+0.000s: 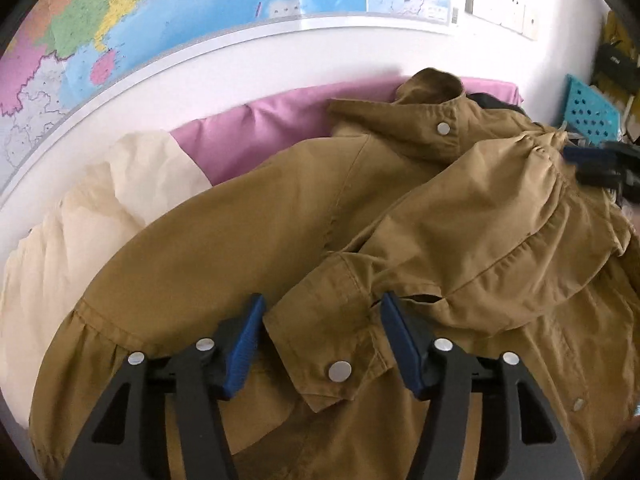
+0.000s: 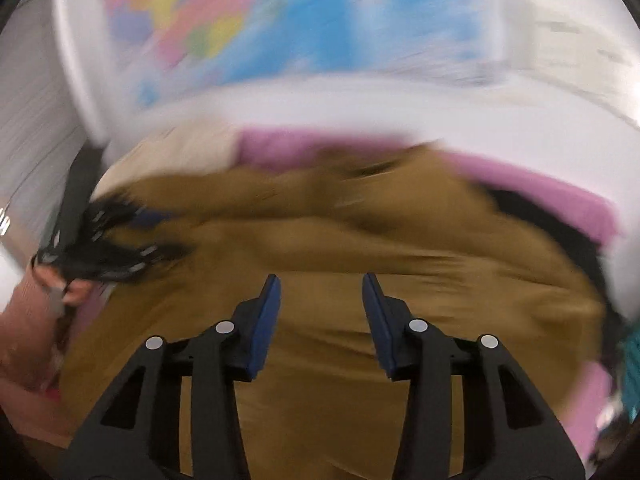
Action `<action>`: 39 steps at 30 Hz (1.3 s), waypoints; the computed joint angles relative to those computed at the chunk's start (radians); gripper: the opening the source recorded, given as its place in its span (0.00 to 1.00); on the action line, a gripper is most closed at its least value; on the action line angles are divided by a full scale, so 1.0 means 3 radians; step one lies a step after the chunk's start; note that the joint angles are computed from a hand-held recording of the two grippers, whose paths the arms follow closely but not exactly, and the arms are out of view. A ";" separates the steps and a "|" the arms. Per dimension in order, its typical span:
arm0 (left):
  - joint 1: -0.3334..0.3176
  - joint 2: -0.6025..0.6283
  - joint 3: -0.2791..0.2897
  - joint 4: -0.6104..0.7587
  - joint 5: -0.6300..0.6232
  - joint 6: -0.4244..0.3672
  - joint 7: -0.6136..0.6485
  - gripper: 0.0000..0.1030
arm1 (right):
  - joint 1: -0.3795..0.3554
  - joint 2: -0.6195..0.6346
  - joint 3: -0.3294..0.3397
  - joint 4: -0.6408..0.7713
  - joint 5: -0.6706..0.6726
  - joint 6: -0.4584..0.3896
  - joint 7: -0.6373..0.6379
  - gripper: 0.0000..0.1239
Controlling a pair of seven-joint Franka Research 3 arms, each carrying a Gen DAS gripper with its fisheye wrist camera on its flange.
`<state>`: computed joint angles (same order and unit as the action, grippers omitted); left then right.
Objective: Fold large clothes
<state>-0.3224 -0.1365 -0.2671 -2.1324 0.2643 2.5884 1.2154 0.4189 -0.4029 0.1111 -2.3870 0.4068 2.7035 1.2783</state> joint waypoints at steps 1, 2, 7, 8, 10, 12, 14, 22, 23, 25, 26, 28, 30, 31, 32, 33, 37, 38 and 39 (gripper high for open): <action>-0.0006 -0.0001 0.0001 -0.0002 -0.0013 0.0019 0.0013 0.59 | 0.0051 0.0101 0.0012 0.0070 0.0017 0.0018 -0.0048 0.31; -0.0010 -0.0016 0.0004 -0.0016 -0.0031 0.0031 0.0022 0.59 | 0.0112 0.0250 0.0014 0.0180 0.0046 0.0002 -0.0119 0.30; -0.0144 -0.0197 0.0162 -0.0246 -0.0656 0.0238 0.0555 0.59 | 0.0035 0.0758 0.0086 0.0592 -0.0121 -0.0442 0.0148 0.28; -0.0223 -0.0226 0.0239 -0.0289 -0.0935 0.0250 0.0788 0.56 | 0.0025 0.0798 0.0081 0.0665 -0.0168 -0.0610 0.0139 0.27; -0.0344 -0.0319 0.0345 -0.0415 -0.1411 0.0294 0.1168 0.37 | 0.0031 0.0700 0.0076 0.0626 -0.0212 -0.0643 -0.0038 0.27; -0.0370 -0.0394 0.0345 -0.0527 -0.1533 0.0393 0.1324 0.30 | 0.0066 0.0550 0.0017 0.0579 -0.0038 -0.0564 -0.0305 0.27; -0.0521 -0.0459 0.0466 -0.0618 -0.1917 0.0450 0.1649 0.28 | 0.0050 0.0541 -0.0003 0.0662 0.0067 -0.0339 -0.0377 0.34; -0.0643 -0.0543 0.0598 -0.0749 -0.2573 0.0473 0.2053 0.10 | -0.0061 0.1282 0.0067 0.1458 -0.0357 -0.1034 -0.0187 0.33; -0.0654 -0.0578 0.0610 -0.0780 -0.2646 0.0452 0.2125 0.09 | -0.0046 0.1273 0.0077 0.1431 -0.0283 -0.1112 -0.0292 0.18; -0.0650 -0.0606 0.0602 -0.0816 -0.2703 0.0446 0.2217 0.18 | -0.0025 0.1175 0.0096 0.1292 -0.0305 -0.1142 -0.0450 0.12; -0.0640 -0.0624 0.0605 -0.0832 -0.2730 0.0423 0.2237 0.28 | -0.0013 0.1115 0.0111 0.1211 -0.0393 -0.1102 -0.0452 0.10; -0.0693 -0.0585 0.0697 -0.0756 -0.3001 0.0334 0.2352 0.68 | 0.0000 0.1009 0.0113 0.1098 -0.0373 -0.1046 -0.0467 0.09; -0.0660 -0.0515 0.0690 -0.0659 -0.3162 0.0326 0.2448 0.68 | 0.0008 0.0919 0.0123 0.1004 -0.0401 -0.0935 -0.0464 0.07; -0.0597 -0.0457 0.0631 -0.0591 -0.3131 0.0363 0.2390 0.67 | 0.0014 0.0856 0.0120 0.0934 -0.0389 -0.0884 -0.0495 0.06; -0.0565 -0.0405 0.0603 -0.0531 -0.3159 0.0384 0.2384 0.66 | 0.0018 0.0763 0.0125 0.0833 -0.0407 -0.0820 -0.0505 0.05; -0.0525 -0.0364 0.0573 -0.0482 -0.3159 0.0399 0.2363 0.56 | 0.0017 0.0705 0.0148 0.0761 -0.0467 -0.0733 -0.0475 0.05; -0.0269 -0.0168 0.0344 -0.0325 -0.2678 0.0527 0.1830 0.10 | 0.0026 0.0521 0.0139 0.0539 -0.0441 -0.0359 -0.0428 0.03; -0.0197 -0.0144 0.0277 -0.0334 -0.2475 0.0606 0.1615 0.09 | 0.0003 0.0523 0.0156 0.0523 -0.0473 -0.0307 -0.0342 0.06; -0.0145 -0.0113 0.0238 -0.0327 -0.2306 0.0621 0.1427 0.09 | -0.0048 0.0558 0.0171 0.0563 -0.0563 -0.0314 -0.0224 0.08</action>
<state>-0.3659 -0.1705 -0.1956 -2.2304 -0.4276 2.7747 1.6435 0.4044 -0.2354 0.1626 -2.2181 0.2379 2.6094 1.2111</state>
